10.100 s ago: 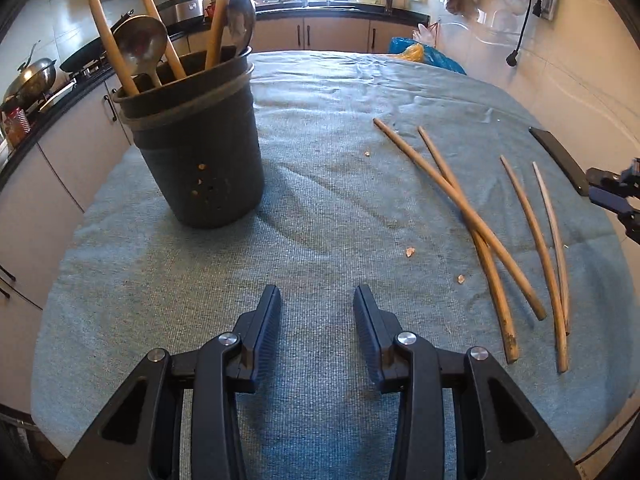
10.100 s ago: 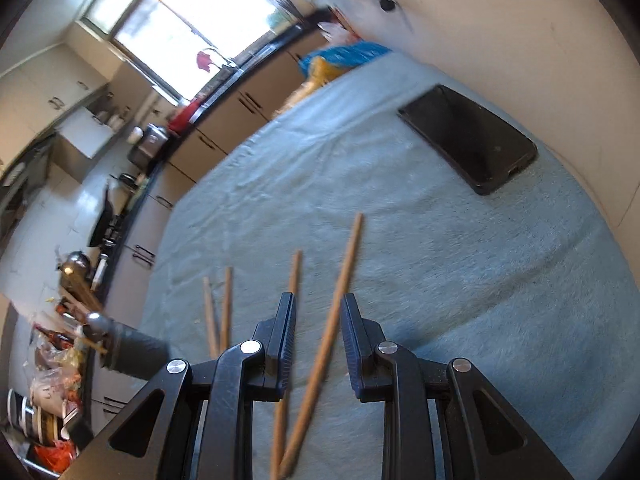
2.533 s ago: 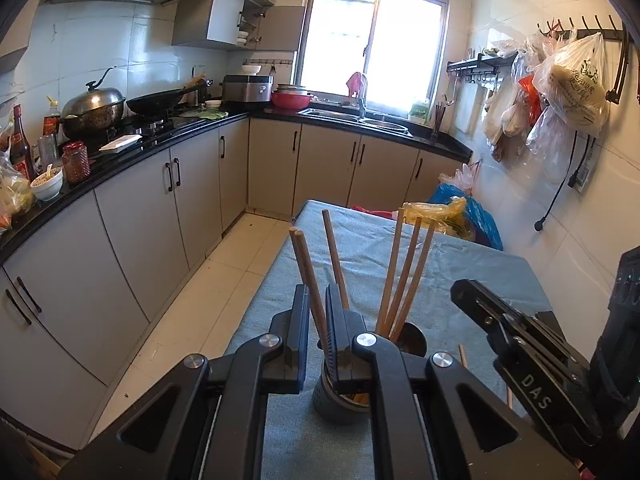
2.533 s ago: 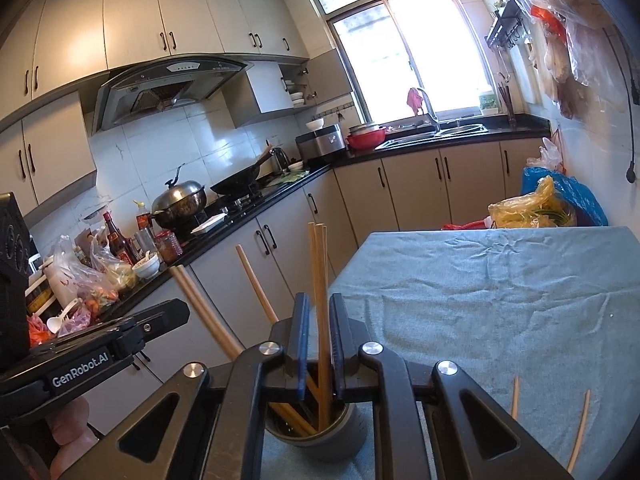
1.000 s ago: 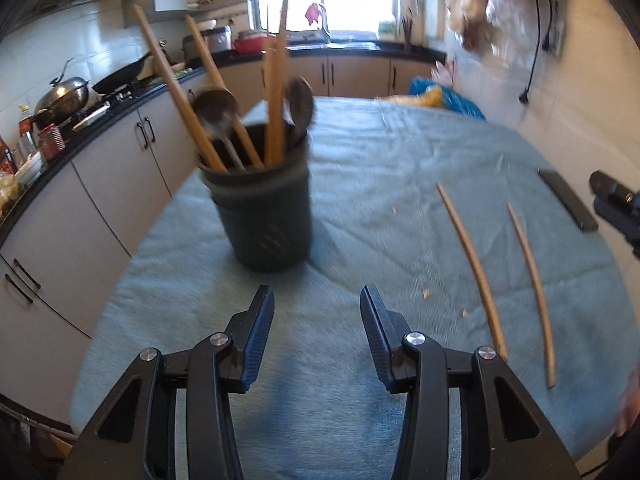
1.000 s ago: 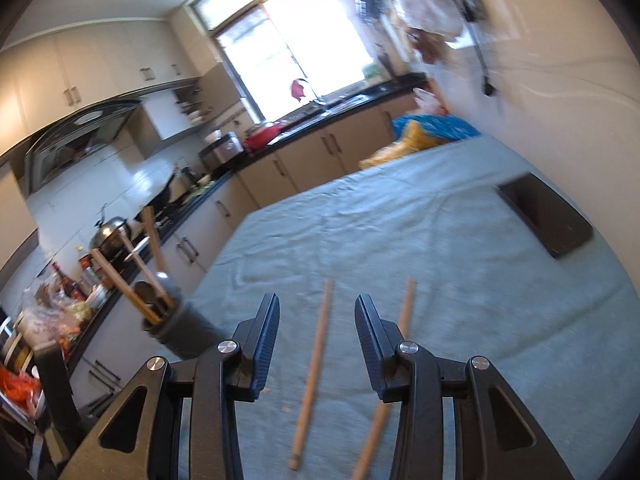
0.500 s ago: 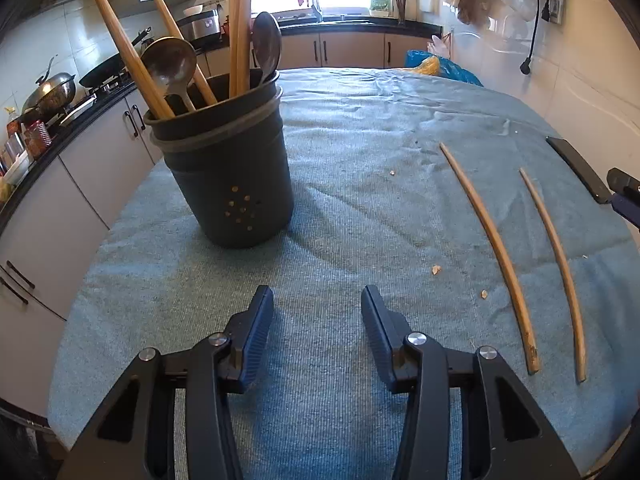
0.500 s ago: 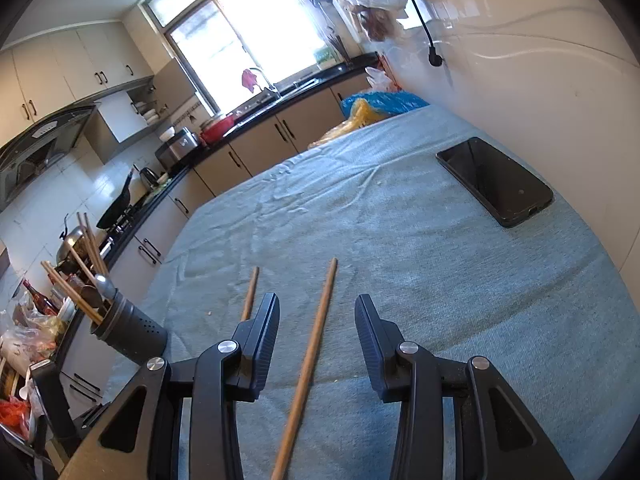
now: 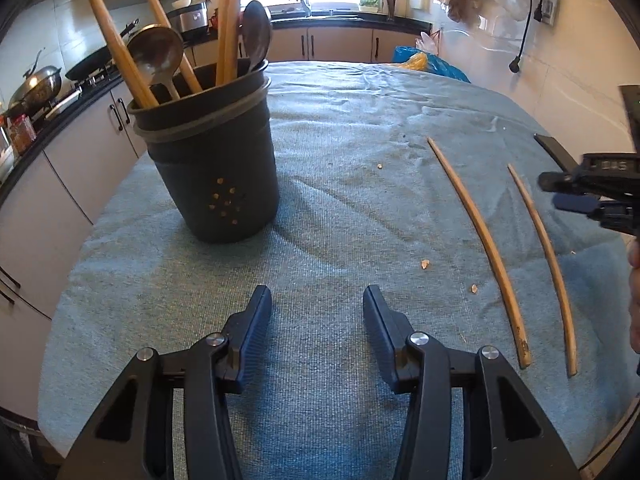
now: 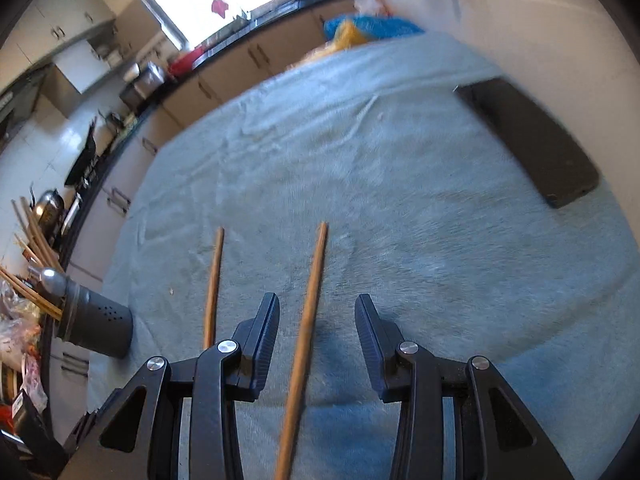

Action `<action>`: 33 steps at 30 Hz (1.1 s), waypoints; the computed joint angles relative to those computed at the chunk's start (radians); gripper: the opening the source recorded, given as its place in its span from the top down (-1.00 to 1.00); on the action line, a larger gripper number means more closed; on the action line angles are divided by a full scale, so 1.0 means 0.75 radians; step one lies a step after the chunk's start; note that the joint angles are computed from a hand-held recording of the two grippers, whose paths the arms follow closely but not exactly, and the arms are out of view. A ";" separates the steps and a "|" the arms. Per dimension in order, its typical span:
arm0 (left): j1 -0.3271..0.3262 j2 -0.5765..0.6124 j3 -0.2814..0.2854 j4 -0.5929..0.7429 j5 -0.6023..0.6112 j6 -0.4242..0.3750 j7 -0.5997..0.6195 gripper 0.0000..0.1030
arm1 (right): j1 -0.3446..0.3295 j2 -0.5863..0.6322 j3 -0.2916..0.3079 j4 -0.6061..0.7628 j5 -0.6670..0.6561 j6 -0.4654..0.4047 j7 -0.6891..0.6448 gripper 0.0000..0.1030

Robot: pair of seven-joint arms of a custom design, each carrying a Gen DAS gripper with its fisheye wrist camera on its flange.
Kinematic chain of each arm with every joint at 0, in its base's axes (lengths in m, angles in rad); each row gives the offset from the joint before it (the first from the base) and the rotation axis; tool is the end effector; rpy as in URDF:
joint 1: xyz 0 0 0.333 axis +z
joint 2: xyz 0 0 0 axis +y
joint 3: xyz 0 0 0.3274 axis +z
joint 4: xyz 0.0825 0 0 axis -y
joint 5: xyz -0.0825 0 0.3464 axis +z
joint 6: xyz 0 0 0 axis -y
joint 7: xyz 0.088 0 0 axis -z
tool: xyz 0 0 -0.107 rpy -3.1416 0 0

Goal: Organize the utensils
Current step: 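Move both open tools over the last two loose wooden chopsticks, then grasp a wooden chopstick with the right tool while the left tool grasps the other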

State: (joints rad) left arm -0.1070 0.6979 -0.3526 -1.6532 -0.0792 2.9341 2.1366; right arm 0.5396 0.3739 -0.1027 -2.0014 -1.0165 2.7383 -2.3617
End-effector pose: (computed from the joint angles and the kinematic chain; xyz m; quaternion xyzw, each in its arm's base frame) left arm 0.6608 -0.2614 0.3259 -0.3542 0.8780 -0.2860 0.1475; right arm 0.5303 0.2889 0.3335 -0.2599 0.9102 -0.1467 0.2872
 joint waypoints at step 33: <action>-0.068 -0.032 0.026 0.049 0.037 -0.142 -0.019 0.10 | 0.291 -0.021 -0.261 -0.018 -0.294 0.005 0.213 0.87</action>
